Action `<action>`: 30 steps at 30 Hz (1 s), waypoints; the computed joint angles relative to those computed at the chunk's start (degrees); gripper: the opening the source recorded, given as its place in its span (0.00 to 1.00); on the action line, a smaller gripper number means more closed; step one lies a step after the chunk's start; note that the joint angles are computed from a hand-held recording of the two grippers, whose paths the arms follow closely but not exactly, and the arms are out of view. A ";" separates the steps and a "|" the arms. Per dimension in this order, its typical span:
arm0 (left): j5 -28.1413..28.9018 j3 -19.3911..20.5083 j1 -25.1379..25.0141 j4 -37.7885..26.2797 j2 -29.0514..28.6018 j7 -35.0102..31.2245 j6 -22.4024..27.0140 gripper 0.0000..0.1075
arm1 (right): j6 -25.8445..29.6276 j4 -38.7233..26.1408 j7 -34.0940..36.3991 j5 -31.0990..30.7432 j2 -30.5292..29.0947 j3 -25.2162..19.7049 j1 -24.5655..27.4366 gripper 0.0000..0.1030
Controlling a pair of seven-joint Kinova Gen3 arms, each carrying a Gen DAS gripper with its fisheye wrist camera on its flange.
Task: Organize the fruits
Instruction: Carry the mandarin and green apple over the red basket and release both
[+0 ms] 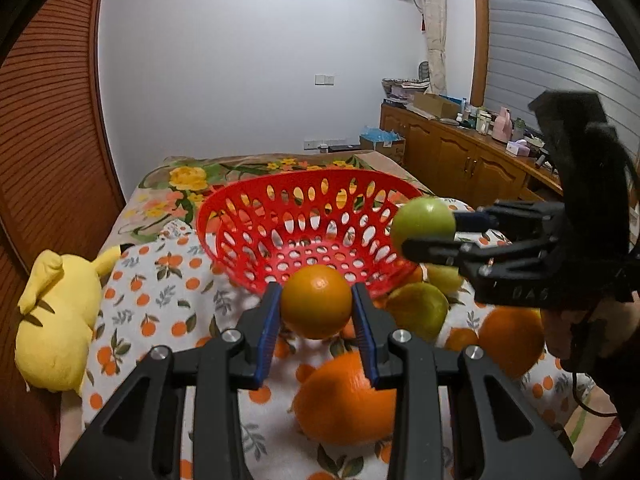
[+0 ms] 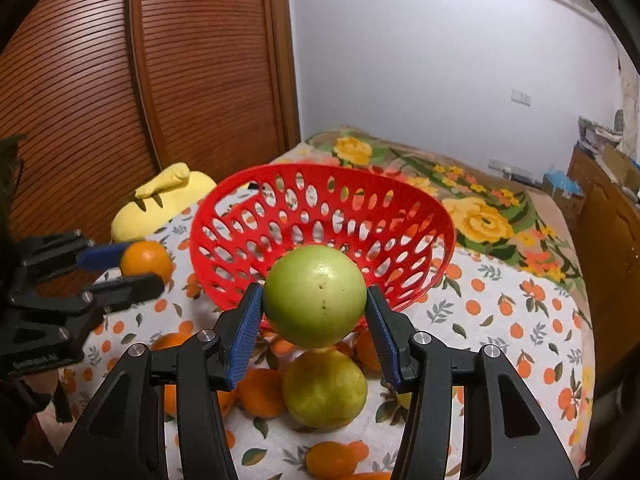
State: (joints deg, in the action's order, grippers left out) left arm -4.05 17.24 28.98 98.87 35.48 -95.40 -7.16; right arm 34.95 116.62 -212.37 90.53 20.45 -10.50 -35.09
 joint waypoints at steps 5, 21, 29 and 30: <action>-0.05 -0.40 0.65 -3.82 1.17 -0.52 2.69 0.31 | -4.02 -1.69 4.61 -2.27 0.63 0.60 2.18 0.51; 2.26 -3.84 3.74 -13.05 5.85 -2.29 10.45 0.31 | -10.75 -4.86 18.37 -14.36 1.45 7.15 0.69 0.52; 2.94 -4.70 4.56 -16.48 7.48 -2.94 13.58 0.31 | -13.31 -5.17 20.30 -17.41 1.46 10.57 -0.88 0.52; 2.99 -4.75 4.61 -16.86 7.68 -3.02 13.86 0.31 | -13.44 -5.32 20.68 -17.89 1.53 10.83 -1.01 0.52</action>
State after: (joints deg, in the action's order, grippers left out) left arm -1.06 12.50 33.59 82.01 43.16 -98.42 6.70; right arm 21.52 111.30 -191.69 72.64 21.98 0.33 -36.10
